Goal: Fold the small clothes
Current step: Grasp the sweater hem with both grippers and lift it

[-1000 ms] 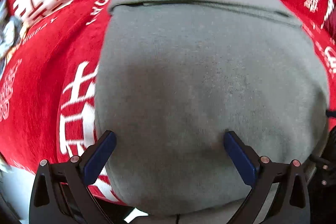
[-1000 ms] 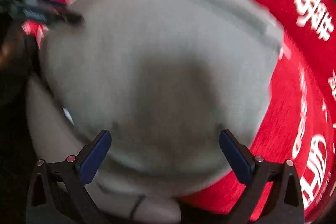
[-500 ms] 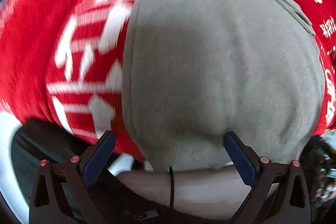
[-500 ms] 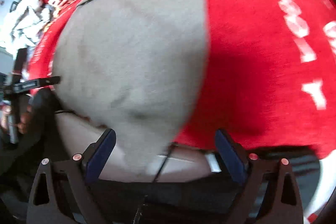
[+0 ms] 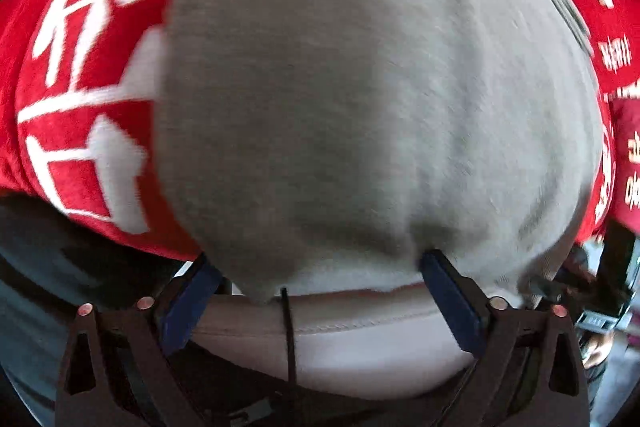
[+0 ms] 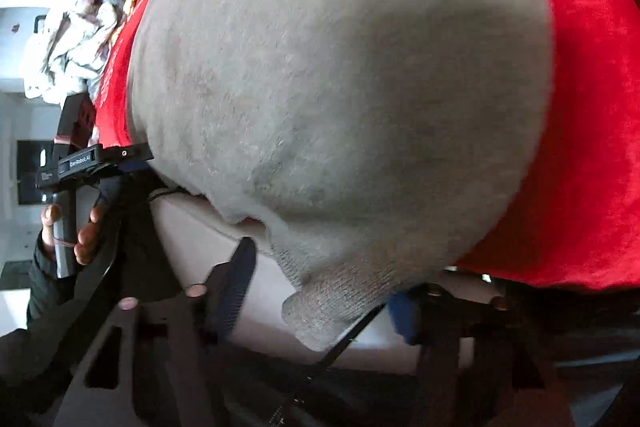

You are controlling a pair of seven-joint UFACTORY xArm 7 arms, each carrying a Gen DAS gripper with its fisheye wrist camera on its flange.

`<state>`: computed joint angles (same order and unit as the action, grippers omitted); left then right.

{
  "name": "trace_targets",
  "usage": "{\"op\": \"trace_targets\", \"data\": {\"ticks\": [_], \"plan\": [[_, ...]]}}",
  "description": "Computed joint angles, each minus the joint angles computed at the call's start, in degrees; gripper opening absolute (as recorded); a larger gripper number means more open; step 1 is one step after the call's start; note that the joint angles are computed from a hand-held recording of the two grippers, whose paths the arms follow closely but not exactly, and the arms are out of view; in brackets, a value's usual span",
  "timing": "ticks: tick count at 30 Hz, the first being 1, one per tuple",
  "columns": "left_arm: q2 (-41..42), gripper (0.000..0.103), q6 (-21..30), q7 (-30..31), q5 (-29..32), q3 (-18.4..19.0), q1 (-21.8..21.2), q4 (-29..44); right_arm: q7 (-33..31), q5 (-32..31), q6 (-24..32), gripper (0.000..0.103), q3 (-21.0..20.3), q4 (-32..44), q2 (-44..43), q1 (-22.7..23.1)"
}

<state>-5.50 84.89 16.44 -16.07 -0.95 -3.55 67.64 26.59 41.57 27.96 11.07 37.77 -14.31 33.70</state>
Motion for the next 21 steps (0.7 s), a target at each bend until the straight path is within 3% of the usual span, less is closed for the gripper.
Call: {"op": "trace_targets", "data": {"ticks": [2,6,8,10,12,13,14,15,18,21], "plan": [[-0.17,0.092,0.11,0.24,0.62,-0.3,-0.27,0.18,0.0,-1.67,0.8,0.052,0.3,2.07,1.72,-0.24],[-1.37,0.073,0.76,0.51,0.21,-0.18,-0.43,-0.28,1.37,-3.07,1.67,0.047,0.89,2.33,2.08,-0.85],[-3.43,0.068,1.58,1.89,-0.01,0.57,0.04,-1.95,6.23,-6.39,3.41,0.047,2.28,2.41,2.18,-3.02],[-3.62,0.067,1.83,1.96,0.19,0.56,0.05,-1.82,6.44,-4.48,2.34,0.047,0.97,1.76,2.39,-1.92],[-4.9,0.054,2.36,2.47,0.53,0.55,-0.01,-2.44,6.88,-4.97,1.54,0.046,1.23,1.67,2.31,-1.85],[-5.29,0.048,2.72,2.97,0.67,0.58,-0.09,-2.41,7.28,-6.29,0.93,0.027,1.64,1.8,2.15,-1.91],[-6.43,0.033,3.0,3.35,0.56,0.41,-0.35,-3.37,7.33,-7.15,0.52,0.015,1.78,1.95,2.02,-1.85],[-7.28,0.027,3.28,4.01,0.89,0.4,-0.51,-3.66,7.58,-7.89,0.68,0.009,1.75,1.68,1.39,-1.86],[-9.72,0.011,3.52,4.99,0.59,0.8,-0.7,-4.57,7.81,-8.75,-0.2,0.008,1.63,1.5,0.83,-1.52],[-12.08,0.011,3.49,5.87,-0.73,1.63,-0.57,-5.23,8.4,-10.88,-2.38,0.008,1.99,0.22,-1.2,-1.45]]}}
